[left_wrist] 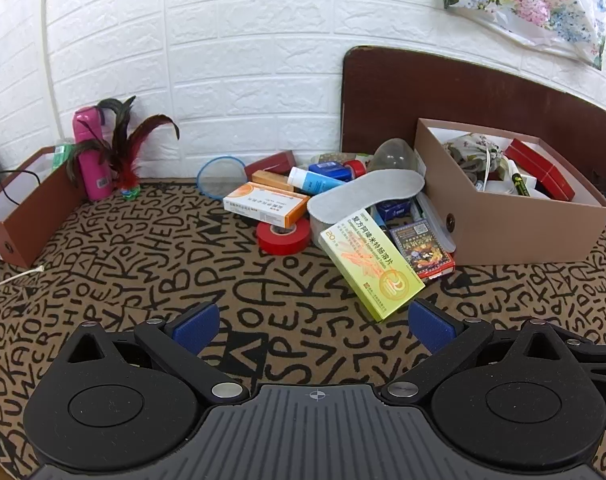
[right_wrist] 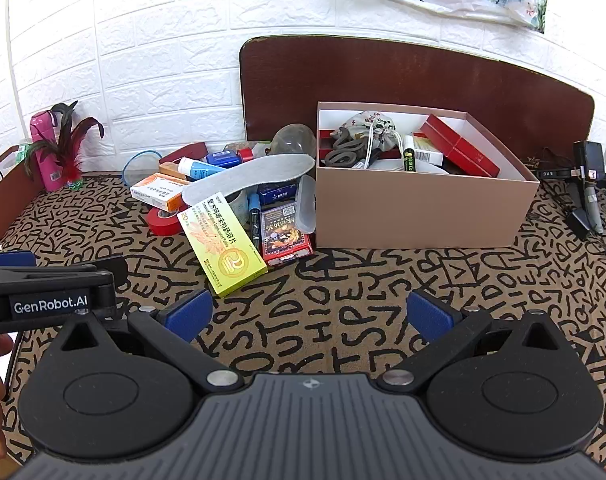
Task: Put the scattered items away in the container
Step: 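Move both tools toward the yellow-green medicine box and red card box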
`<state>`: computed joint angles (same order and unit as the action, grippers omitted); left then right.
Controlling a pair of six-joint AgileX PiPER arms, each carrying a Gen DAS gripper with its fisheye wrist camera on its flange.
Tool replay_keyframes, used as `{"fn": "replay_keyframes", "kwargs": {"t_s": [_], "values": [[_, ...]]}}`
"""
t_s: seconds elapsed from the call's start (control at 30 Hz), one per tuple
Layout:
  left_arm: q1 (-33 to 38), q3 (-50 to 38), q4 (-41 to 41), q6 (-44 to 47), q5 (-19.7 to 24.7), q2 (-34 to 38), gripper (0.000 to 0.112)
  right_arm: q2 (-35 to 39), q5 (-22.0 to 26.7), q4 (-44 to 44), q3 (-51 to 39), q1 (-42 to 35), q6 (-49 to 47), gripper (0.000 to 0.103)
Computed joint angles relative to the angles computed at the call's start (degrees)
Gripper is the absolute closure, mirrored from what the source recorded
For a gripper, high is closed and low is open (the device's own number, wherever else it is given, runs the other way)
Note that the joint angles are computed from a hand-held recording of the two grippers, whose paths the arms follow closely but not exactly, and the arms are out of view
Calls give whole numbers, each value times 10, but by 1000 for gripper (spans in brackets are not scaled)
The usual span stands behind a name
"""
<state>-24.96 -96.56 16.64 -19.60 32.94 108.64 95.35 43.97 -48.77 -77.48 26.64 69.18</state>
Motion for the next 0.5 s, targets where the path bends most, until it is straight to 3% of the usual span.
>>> {"fn": "replay_keyframes", "kwargs": {"t_s": [0.5], "values": [[14, -11, -41, 36, 6, 8, 9, 2, -23, 22, 0, -15, -15, 0]]}}
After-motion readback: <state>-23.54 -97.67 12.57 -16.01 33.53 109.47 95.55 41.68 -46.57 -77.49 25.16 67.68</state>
